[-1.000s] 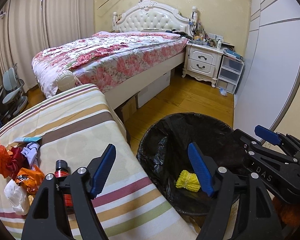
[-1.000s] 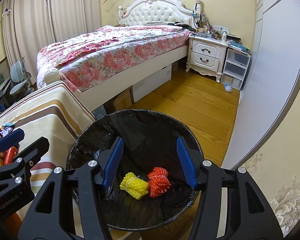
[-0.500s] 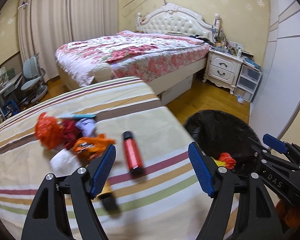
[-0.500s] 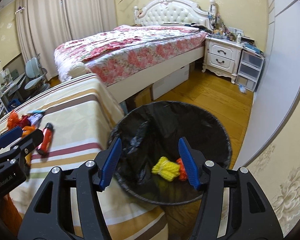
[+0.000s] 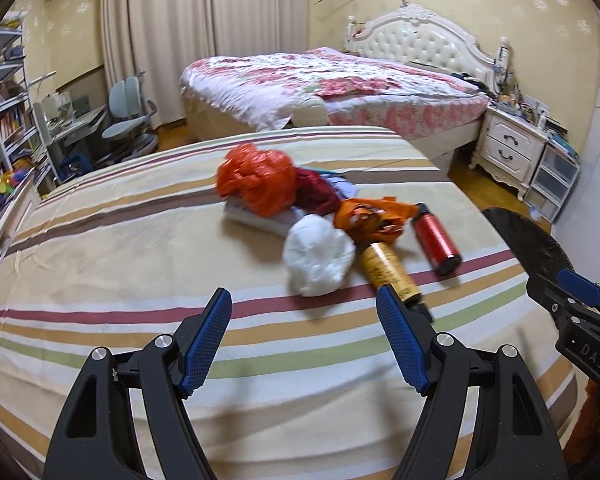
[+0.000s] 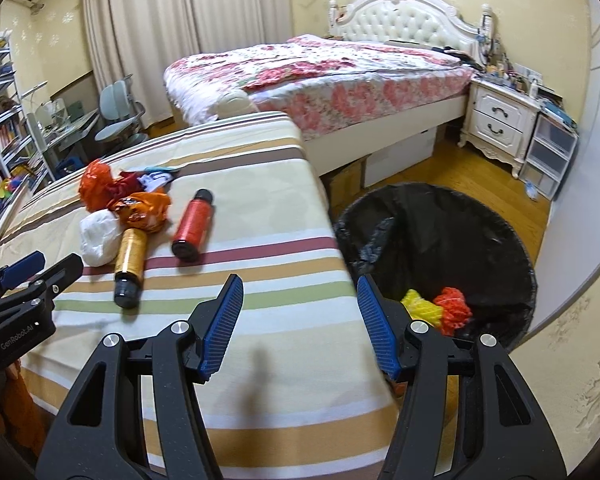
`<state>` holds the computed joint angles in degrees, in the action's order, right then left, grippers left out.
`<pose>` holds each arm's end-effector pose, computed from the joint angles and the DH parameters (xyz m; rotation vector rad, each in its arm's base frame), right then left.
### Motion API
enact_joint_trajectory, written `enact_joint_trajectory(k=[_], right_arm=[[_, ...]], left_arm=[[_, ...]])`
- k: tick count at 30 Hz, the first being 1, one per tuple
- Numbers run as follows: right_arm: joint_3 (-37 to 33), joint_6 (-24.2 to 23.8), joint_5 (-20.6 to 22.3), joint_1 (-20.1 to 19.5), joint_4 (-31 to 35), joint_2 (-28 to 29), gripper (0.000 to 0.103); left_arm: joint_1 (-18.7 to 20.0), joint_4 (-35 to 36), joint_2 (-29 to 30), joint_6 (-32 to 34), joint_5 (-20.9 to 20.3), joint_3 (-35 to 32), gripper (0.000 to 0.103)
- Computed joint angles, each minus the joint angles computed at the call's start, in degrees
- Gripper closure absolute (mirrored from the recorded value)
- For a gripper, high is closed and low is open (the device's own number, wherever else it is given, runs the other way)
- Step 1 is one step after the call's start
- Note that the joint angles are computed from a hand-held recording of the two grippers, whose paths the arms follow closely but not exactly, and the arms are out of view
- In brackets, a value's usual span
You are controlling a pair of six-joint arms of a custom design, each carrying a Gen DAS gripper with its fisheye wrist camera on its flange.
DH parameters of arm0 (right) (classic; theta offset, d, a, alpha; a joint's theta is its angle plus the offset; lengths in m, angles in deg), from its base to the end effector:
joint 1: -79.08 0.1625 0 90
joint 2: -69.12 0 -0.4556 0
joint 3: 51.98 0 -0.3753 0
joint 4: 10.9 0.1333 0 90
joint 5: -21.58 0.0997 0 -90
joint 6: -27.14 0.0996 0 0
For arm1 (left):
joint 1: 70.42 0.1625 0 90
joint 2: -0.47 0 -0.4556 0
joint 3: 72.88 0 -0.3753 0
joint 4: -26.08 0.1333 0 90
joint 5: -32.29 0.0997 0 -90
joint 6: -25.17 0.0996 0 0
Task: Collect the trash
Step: 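Grasp the white plastic bag with the left gripper while the right gripper grasps the red bottle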
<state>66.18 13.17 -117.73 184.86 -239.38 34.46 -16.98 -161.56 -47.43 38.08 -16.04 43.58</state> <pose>0.1991 -0.4920 0.0931 0.0537 -2.1327 1.0946 -0.1768 -0.5734 0.1347 0.7939 2.2930 -0.8013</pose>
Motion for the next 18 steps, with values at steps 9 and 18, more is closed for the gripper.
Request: enact_joint_trajectory(k=[9,18], right_arm=[[-5.68,-2.09,0.35,0.26,5.36,1.92,0.045],[-9.14,-2.72,1.17,0.24,8.49,2.4,0.045]], left_arm=[[1.73,2.65,1.16,0.63,-0.63,-3.44,0.03],[3.83,9.4,1.67,-1.46,-3.79,-7.37,0.034]])
